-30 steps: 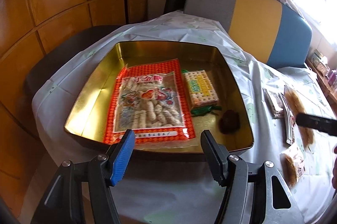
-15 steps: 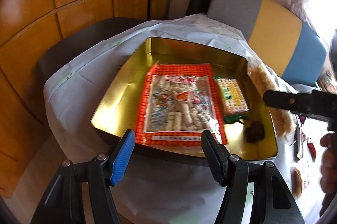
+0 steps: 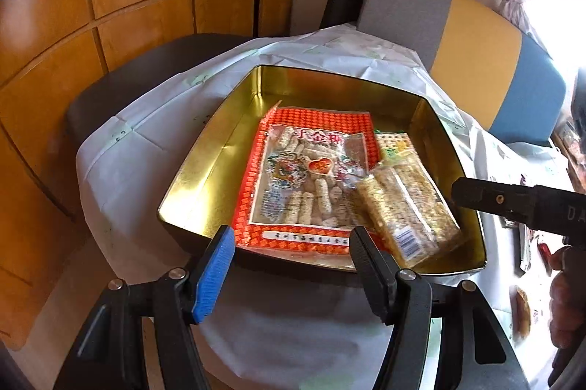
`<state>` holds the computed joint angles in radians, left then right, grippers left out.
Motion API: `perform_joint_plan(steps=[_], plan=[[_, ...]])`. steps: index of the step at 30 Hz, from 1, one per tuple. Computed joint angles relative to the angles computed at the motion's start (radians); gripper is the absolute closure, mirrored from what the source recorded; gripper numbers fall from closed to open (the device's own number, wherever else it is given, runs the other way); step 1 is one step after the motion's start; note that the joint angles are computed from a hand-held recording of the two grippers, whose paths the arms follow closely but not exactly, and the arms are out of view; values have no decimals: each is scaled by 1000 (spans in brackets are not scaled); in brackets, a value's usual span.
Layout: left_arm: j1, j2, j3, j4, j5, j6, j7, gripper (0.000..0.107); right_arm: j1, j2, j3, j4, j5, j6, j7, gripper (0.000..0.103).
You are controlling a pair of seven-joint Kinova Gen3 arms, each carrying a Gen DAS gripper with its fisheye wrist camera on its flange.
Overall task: Organize snacks
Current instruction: 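Lower the puffed-rice bag into the tin box and open the right tool, then grasp the round pastry bag with the left tool and lift it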
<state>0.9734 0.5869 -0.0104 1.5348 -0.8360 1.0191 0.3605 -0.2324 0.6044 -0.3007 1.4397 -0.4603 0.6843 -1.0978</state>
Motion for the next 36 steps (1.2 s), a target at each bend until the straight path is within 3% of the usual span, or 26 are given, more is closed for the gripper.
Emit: perform_joint_plan(steps=[9, 24, 36], plan=[[32, 29, 1, -50, -26, 30, -52, 42, 47, -85, -20, 147, -28, -117, 62, 26], [69, 46, 0, -104, -36, -23, -159, 42, 180, -204, -22, 338, -77, -239, 151, 26], [80, 78, -2, -183, -1, -70, -287, 36, 245, -257, 91, 406, -26, -249, 129, 26]])
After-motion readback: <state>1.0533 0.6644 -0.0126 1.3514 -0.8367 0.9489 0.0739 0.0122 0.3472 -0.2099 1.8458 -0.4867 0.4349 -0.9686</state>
